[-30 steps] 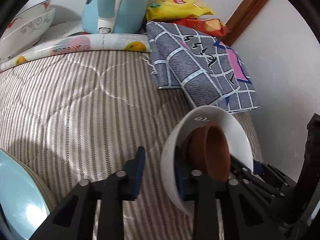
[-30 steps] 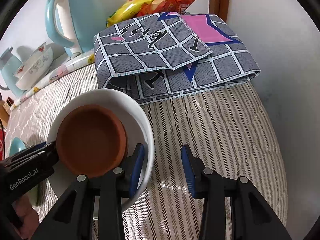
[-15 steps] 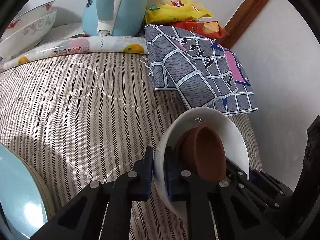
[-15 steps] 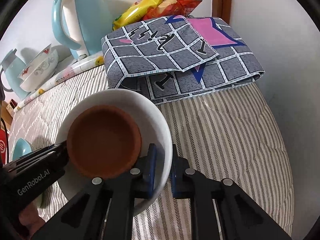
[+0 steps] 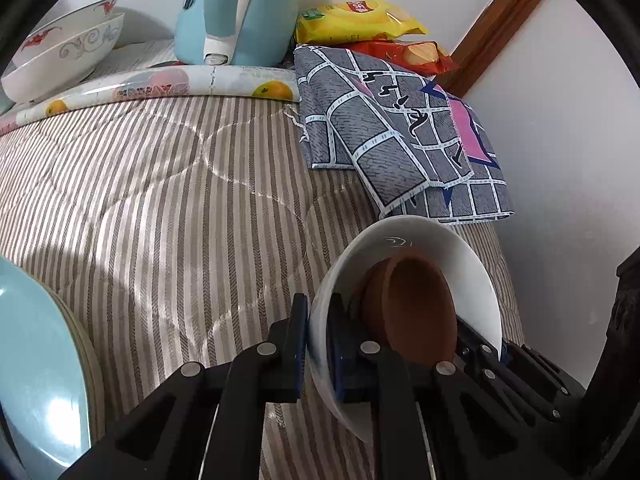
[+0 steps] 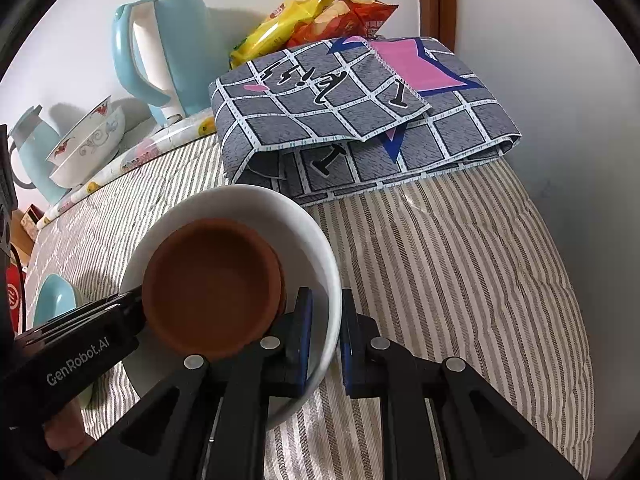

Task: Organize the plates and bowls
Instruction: 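Carry the white bowl with the right gripper over the teal plate stack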

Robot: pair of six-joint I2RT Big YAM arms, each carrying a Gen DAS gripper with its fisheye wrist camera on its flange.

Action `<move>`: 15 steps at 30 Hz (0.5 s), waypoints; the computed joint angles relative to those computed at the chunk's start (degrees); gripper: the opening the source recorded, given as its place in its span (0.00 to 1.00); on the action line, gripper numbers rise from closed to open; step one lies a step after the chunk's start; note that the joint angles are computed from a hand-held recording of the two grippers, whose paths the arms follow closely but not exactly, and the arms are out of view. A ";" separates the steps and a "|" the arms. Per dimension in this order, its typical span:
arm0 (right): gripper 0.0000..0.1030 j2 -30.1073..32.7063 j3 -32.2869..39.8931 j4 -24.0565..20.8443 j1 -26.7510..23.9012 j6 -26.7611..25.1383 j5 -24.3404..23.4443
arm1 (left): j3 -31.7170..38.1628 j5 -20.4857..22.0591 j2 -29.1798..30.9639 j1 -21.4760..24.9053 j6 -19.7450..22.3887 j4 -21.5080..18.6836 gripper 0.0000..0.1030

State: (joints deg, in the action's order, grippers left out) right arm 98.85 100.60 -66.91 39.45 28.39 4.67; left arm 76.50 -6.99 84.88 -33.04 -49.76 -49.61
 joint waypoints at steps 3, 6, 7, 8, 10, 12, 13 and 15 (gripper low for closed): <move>0.12 -0.47 -0.33 -0.06 0.10 0.34 0.14 | -0.30 -0.26 -0.38 -0.43 -0.43 -0.02 0.10; 0.12 -1.13 -0.90 0.14 0.25 0.48 0.32 | -0.57 -0.50 -0.84 -0.86 -0.85 -0.13 0.10; 0.12 -1.35 -1.09 0.15 0.31 0.54 0.37 | -0.55 -0.53 -0.82 -0.86 -0.78 -0.10 0.10; 0.12 -1.65 -1.36 0.19 0.36 0.62 0.45 | -0.60 -0.71 -0.97 -1.07 -0.85 -0.19 0.10; 0.12 -2.15 -1.89 0.34 0.51 0.82 0.57 | -0.63 -1.10 -1.29 -1.56 -1.34 -0.47 0.10; 0.12 -2.45 -2.05 -0.06 0.67 0.86 0.53 | -0.75 -1.36 -1.69 -1.99 -1.72 -0.79 0.10; 0.12 -2.80 -2.41 0.08 0.75 1.00 0.60 | -0.93 -1.42 -1.99 -2.20 -1.95 -0.79 0.10; 0.12 -3.64 -3.29 0.45 0.89 1.42 0.66 | -1.29 -1.60 -2.48 -2.59 -2.48 -0.66 0.10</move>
